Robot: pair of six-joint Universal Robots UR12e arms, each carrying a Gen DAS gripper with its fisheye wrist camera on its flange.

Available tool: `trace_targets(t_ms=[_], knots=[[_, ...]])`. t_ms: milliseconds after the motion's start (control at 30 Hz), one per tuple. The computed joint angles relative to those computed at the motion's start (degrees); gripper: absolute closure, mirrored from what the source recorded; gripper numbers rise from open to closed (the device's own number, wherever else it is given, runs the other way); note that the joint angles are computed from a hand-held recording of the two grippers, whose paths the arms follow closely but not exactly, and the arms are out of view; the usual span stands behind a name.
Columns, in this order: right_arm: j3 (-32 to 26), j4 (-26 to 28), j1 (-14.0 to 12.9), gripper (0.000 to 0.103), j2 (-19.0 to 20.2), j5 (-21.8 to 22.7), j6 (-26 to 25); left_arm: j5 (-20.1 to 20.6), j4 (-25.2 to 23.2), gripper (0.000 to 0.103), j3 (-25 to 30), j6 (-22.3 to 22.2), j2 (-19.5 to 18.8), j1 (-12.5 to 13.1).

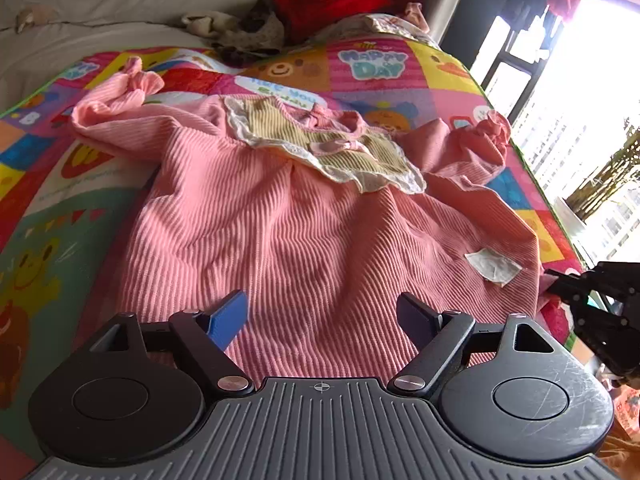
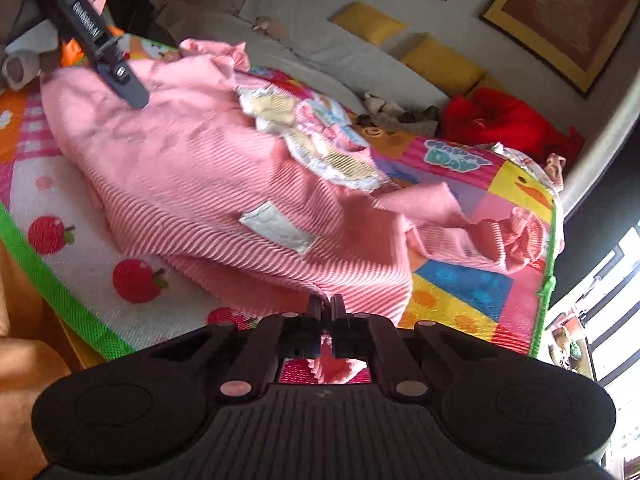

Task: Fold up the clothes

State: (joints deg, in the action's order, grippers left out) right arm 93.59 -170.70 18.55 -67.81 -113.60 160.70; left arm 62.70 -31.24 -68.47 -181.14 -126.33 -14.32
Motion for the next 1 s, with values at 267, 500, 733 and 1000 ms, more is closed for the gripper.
trace_targets(t_ms=[267, 500, 733, 1000], knots=[[3.95, 4.93, -0.05, 0.100, -4.01, -1.18, 5.96, 2.39, 1.65, 0.010, -1.41, -1.63, 1.08, 0.84], [6.58, 1.79, -1.65, 0.096, -7.25, 6.06, 8.35, 4.34, 3.93, 0.010, -2.28, -1.15, 2.21, 1.33], [-1.38, -0.86, -4.36, 0.071, -3.74, 12.53, 15.03, 1.67, 3.70, 0.008, 4.60, 0.65, -1.27, 0.00], [-24.29, 15.29, -6.75, 0.071, 9.88, 24.90, 18.71, 1.47, 1.13, 0.008, 14.02, 1.12, -7.94, -1.13]])
